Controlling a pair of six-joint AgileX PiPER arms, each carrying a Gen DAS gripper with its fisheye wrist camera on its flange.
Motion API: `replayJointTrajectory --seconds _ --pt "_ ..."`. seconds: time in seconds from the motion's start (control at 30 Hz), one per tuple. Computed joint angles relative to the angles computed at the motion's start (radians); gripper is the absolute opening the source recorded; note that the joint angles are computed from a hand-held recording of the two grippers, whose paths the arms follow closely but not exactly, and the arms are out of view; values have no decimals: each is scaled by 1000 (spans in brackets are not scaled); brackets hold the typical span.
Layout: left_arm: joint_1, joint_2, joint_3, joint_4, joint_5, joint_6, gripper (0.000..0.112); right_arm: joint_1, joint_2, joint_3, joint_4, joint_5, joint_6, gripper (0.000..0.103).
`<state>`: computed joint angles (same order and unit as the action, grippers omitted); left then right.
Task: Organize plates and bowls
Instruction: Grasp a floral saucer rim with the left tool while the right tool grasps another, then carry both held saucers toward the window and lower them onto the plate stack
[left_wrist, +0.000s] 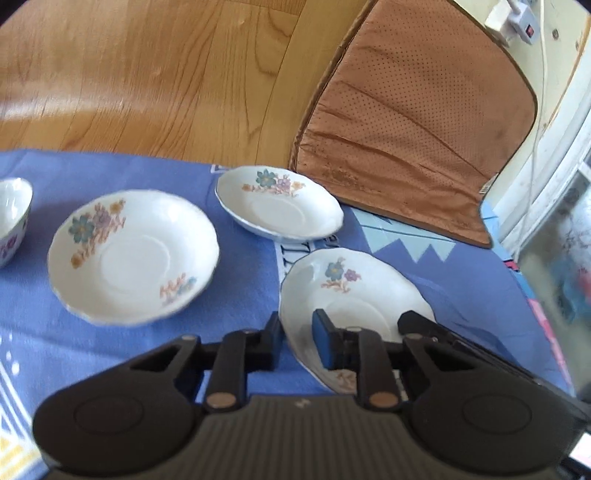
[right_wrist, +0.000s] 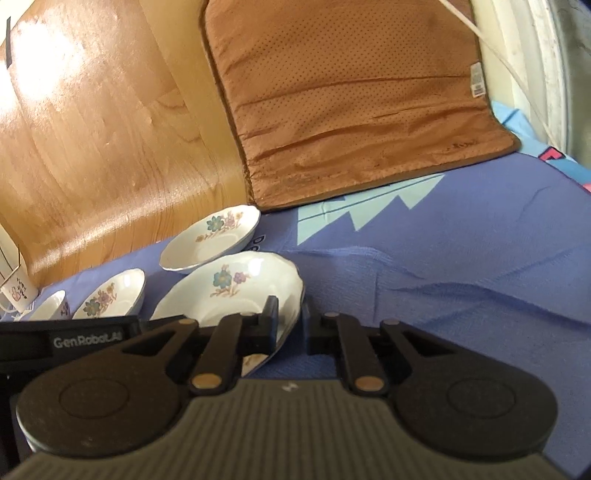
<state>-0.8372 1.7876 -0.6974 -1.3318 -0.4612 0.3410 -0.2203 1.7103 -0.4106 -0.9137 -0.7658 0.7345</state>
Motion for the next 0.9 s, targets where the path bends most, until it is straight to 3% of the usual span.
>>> replayJointTrajectory --seconds 0.1,0.2,0.37,0.5,0.6,0.73,0.83,0.9 --pt "-98 -40 12 -89 -82 45 18 -19 -96 38 -31 38 11 14" --pt "-192 -51 -23 -166 -144 119 18 -119 -207 124 -69 -16 -21 15" --pt "-276 28 -154 -156 -93 182 18 -499 -274 134 -413 -90 164 15" --pt "-331 123 -272 -174 -44 251 18 -744 -273 114 -630 -80 255 15" --pt "-355 177 -345 -243 -28 337 18 -859 -245 118 -648 -95 217 15" --pt "-370 191 -339 -267 -46 338 18 -840 -228 156 -595 -74 178 15" --pt "-375 190 -334 -330 -77 397 19 -847 -200 195 -533 -130 52 16" --pt "-367 191 -326 -304 -63 384 21 -861 -174 200 -504 -169 -33 22"
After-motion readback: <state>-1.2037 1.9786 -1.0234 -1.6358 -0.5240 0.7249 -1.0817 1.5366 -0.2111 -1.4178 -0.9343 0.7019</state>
